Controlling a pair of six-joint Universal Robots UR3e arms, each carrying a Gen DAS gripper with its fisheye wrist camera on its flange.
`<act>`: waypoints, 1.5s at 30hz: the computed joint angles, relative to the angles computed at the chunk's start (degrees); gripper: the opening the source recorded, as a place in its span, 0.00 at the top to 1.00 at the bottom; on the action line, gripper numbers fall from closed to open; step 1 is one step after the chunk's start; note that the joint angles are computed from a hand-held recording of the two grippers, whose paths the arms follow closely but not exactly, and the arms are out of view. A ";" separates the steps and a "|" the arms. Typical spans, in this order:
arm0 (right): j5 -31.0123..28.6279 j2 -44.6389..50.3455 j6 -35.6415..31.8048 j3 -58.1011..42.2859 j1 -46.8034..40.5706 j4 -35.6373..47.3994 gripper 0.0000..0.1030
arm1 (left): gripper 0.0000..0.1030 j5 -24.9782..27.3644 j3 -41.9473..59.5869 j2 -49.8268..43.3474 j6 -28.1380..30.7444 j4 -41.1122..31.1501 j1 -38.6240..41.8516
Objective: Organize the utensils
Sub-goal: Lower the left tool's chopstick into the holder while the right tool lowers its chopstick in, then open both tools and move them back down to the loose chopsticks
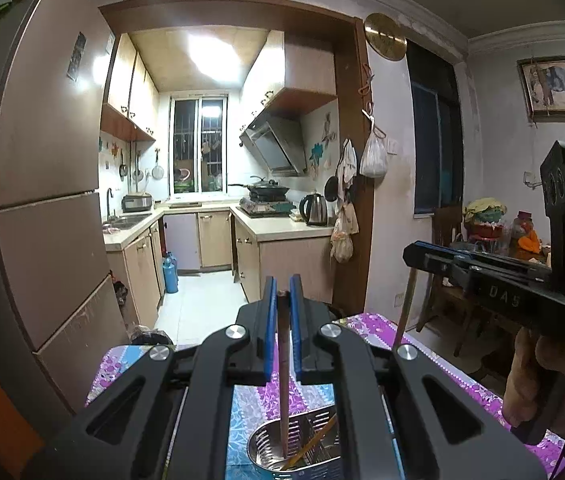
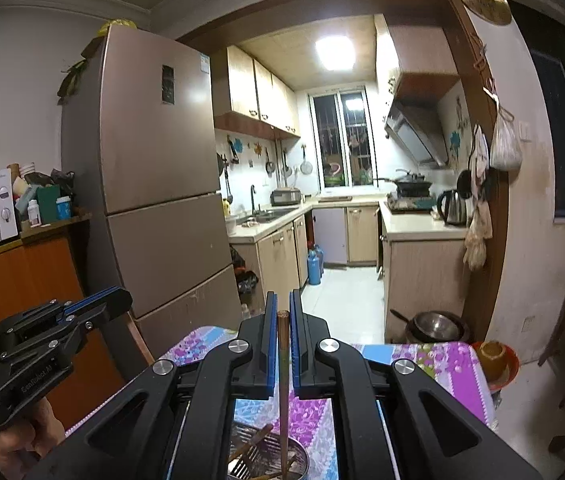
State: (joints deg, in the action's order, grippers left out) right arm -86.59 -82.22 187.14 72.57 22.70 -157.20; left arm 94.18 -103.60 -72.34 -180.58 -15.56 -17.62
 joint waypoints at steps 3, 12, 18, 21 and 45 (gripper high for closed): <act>0.34 0.72 0.01 0.71 0.06 -0.53 0.93 | 0.95 0.25 -0.80 -1.02 -0.02 0.95 -0.02; 2.49 1.60 0.29 1.55 -0.89 -0.81 0.93 | 0.72 0.28 -2.08 -2.12 -0.36 2.01 0.86; 1.90 -0.66 0.56 3.25 -1.24 -1.07 0.93 | 0.62 1.25 -3.04 -0.43 -0.84 2.06 0.10; 1.31 -3.37 0.22 4.58 -1.07 -0.78 0.93 | 0.58 3.19 -3.46 2.02 -1.17 0.94 -1.74; -46.47 -16.00 30.84 71.00 59.69 -33.40 0.76 | 0.29 52.20 -42.21 -5.60 -58.63 -3.01 -77.15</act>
State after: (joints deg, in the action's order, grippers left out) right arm -133.05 -98.23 217.99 143.58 82.38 -190.60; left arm 146.39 -145.81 -77.94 -239.20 -18.57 -94.77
